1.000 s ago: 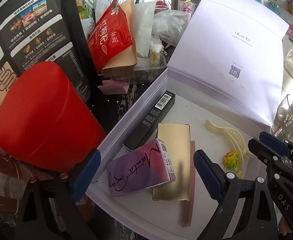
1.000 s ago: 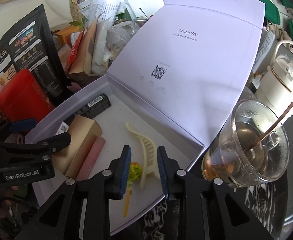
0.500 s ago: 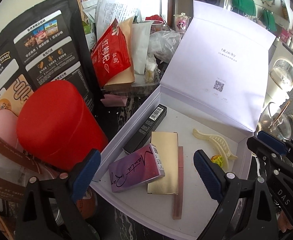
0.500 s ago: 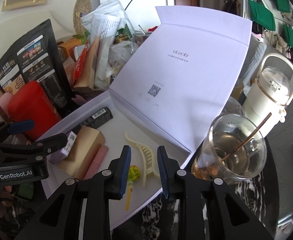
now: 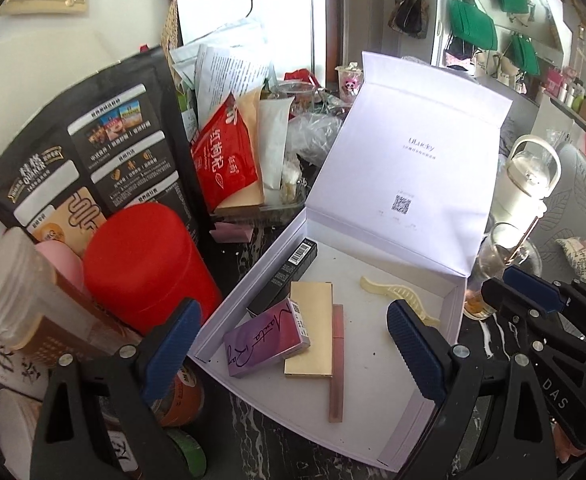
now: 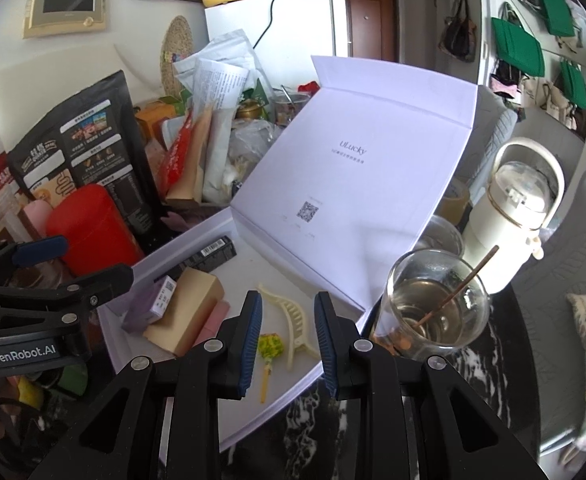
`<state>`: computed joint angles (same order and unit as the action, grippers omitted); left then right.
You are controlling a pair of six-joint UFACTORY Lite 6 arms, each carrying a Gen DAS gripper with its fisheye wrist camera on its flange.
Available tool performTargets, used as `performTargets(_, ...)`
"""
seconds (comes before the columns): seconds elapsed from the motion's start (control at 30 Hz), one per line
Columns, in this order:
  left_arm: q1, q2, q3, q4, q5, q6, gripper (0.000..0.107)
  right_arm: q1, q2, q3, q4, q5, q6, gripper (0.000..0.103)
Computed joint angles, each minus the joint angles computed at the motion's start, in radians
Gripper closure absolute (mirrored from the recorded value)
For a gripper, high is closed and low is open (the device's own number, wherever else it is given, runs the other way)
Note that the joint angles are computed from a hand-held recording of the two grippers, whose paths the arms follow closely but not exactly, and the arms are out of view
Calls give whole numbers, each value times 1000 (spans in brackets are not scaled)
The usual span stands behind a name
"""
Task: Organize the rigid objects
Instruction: 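Withdraw both tools from the white box toward the two scrunchies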
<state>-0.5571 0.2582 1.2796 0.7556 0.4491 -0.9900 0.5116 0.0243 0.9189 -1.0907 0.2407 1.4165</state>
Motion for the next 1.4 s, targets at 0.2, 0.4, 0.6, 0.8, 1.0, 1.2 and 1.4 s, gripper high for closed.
performTargets(0.2, -80, -122, -71, 71, 60, -75, 12, 48, -159, -86, 42, 80, -38, 76)
performTargets(0.4, -168, -223, -125, 125, 128, -148, 12, 99, -332, -174, 101, 156, -87, 76)
performTargets(0.6, -275, -308, -179, 181, 197, -226, 12, 180, -495, -249, 130, 282, -94, 76)
performTargets(0.8, -373, -382, -235, 229, 230, -305, 12, 303, -658, -321, 129, 427, -53, 68)
performTargets(1.0, -477, -418, -283, 263, 266, -361, 12, 471, -788, -381, 116, 618, 21, 66)
performTargets(1.2, -545, -438, -316, 259, 256, -398, 12, 695, -927, -446, 117, 881, 128, 62)
performTargets(1.4, -614, -428, -336, 282, 236, -452, 12, 1025, -1010, -486, 137, 1229, 309, 61)
